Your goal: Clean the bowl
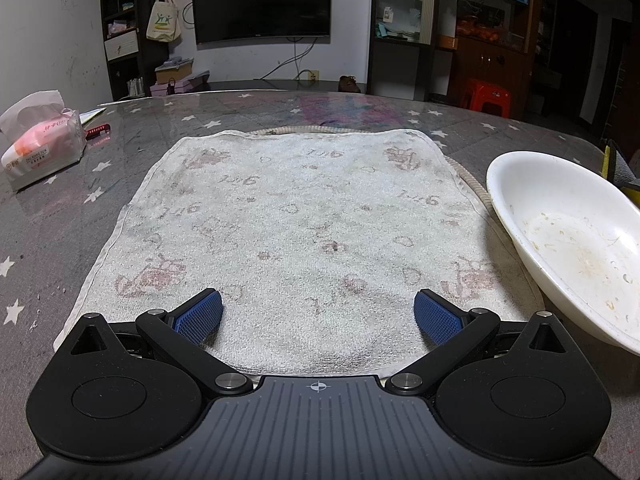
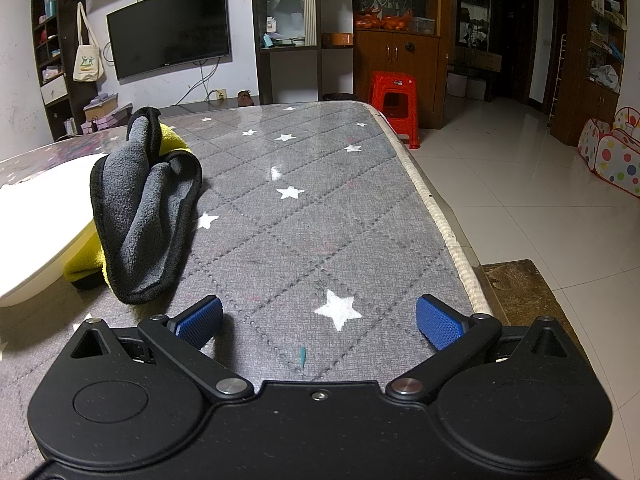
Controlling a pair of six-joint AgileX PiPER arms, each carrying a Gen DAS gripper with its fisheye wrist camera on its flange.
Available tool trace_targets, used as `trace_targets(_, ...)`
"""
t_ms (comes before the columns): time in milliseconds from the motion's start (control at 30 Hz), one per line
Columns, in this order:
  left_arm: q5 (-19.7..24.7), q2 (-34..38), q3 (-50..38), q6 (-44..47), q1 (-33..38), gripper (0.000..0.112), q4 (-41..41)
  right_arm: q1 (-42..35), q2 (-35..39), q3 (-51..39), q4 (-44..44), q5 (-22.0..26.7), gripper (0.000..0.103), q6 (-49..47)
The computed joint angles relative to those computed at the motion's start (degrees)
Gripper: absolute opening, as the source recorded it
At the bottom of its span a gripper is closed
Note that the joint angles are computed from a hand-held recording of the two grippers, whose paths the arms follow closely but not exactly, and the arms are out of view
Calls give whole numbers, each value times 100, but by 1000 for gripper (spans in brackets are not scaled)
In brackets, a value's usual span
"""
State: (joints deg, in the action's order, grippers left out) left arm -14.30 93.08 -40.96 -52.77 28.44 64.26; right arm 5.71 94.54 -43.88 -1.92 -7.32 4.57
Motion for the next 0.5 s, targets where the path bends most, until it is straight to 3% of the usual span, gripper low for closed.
trace_targets(500,-1,1,-2,-7,2,103,8,1,6,2,5,-7,103,-4)
